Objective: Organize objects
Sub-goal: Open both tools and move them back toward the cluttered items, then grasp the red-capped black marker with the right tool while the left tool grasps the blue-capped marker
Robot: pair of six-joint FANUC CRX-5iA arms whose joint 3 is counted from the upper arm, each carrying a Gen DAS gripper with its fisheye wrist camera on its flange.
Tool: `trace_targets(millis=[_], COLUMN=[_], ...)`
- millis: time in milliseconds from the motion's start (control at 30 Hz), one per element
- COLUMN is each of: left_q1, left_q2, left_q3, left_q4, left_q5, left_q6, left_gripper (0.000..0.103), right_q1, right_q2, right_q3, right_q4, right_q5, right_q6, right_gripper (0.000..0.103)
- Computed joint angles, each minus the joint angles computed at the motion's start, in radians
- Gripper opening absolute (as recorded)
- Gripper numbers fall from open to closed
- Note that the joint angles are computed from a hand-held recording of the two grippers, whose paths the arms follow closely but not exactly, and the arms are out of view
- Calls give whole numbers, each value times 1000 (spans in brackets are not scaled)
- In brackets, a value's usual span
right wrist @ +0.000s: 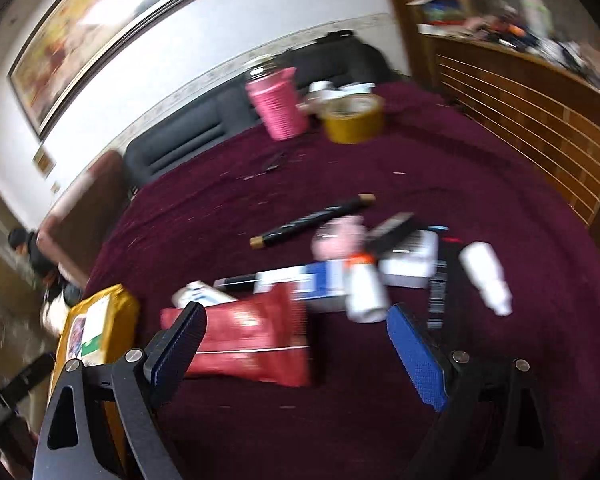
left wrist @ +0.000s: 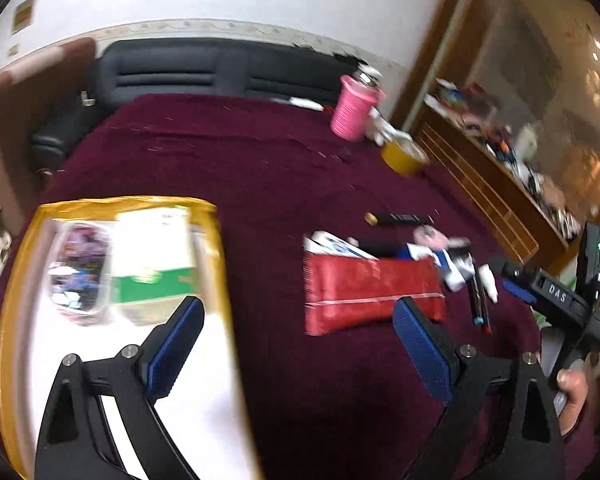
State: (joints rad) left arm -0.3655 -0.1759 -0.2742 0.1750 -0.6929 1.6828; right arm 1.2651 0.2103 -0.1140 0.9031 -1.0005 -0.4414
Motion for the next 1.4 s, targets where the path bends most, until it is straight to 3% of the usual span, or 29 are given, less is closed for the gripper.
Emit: trace_targets(millis=[167,333,433,600,733,933,967,1033,1100,1233,1300,1367,1400], left_q1=[-132,-218,-273,-298,-313,-306,-303,-301,-301,-305,-311,-323,-337], left_q2=[131,238,313,342,356,329,321,313,308,318,329,349,370], left_q3=[159,268,376,394,397,339,323,309,297,295,289,297,320], left_q4=[-199,-324,-448,-399,-346,-211,-182,-156,-133,-92,-47,-22,-28], left_q5=[-64,-84,-159,-133,-124,-62,-49,-37,-30,-32,-21,-14,-24], left_q6=[121,44,73,33,-1,-78,-95,-110,-121,-120,-133,-151,-150], left_gripper=[95,95,95,95,95,95,95,95,95,95,94,87,76], right_q1=[-29,-68,-81,-106,-70,-27,-31,-33,-41,-59,-56,-53,-40], right_q2=[-99,-153,-172,-190,-138,-74,-65,-61,-44,-15,-48,-93,-111], right_q3=[-176,-294,-343,-373,-279,-165,-150,-140,-105,-70,-102,-145,-161], right_q4=[58,130,181,138,25,-92,-125,-145,-178,-193,-202,-212,-215], right_q5=[63,127,137,185,68,-94,-95,-93,-111,-128,-97,-58,-64], right_q6=[-159,-288,-372,-405,-253,-33,16,48,114,175,150,127,117], right_gripper=[95,95,95,95,94,74,64,56,30,24,16,16,16])
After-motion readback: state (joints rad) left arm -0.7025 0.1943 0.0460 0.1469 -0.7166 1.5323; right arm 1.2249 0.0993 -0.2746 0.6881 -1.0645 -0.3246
